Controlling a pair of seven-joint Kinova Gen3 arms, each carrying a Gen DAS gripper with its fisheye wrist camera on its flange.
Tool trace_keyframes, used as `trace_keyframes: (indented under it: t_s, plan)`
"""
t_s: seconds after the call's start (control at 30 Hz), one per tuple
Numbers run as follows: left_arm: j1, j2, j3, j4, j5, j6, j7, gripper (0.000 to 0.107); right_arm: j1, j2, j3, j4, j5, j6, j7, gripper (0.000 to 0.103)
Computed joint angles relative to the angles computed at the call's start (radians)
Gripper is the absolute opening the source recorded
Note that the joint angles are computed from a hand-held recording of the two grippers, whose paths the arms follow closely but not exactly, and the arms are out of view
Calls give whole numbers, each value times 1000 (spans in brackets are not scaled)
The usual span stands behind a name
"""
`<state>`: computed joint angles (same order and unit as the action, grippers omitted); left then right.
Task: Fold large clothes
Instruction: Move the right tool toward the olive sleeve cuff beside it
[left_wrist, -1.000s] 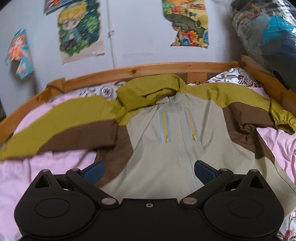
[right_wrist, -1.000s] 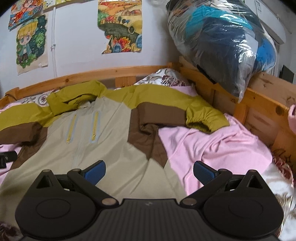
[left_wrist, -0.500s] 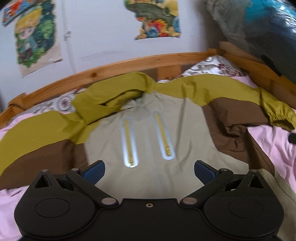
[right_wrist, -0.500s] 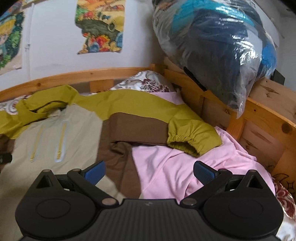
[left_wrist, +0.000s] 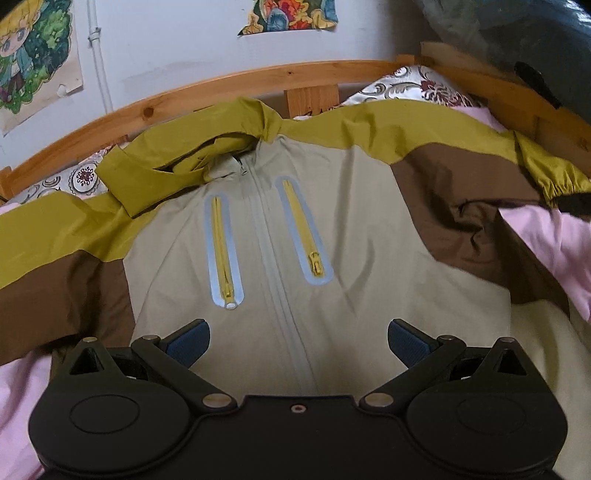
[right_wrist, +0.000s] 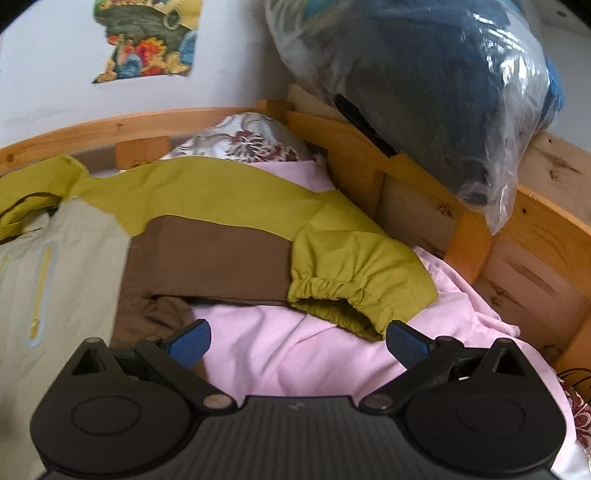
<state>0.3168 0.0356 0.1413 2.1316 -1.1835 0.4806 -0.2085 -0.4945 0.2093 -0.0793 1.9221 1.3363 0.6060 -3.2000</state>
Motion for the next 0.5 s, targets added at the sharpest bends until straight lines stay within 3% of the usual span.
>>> trace_keyframes:
  t_s: [0.17,0.5]
  plan:
    - [0,-26,15,11,46,38,-65,102,0,16,9,-13,10,13,-18,103]
    - [5,-22,42,-2,86,95,-79,102,12,15,-2,22,148,90,-126,103]
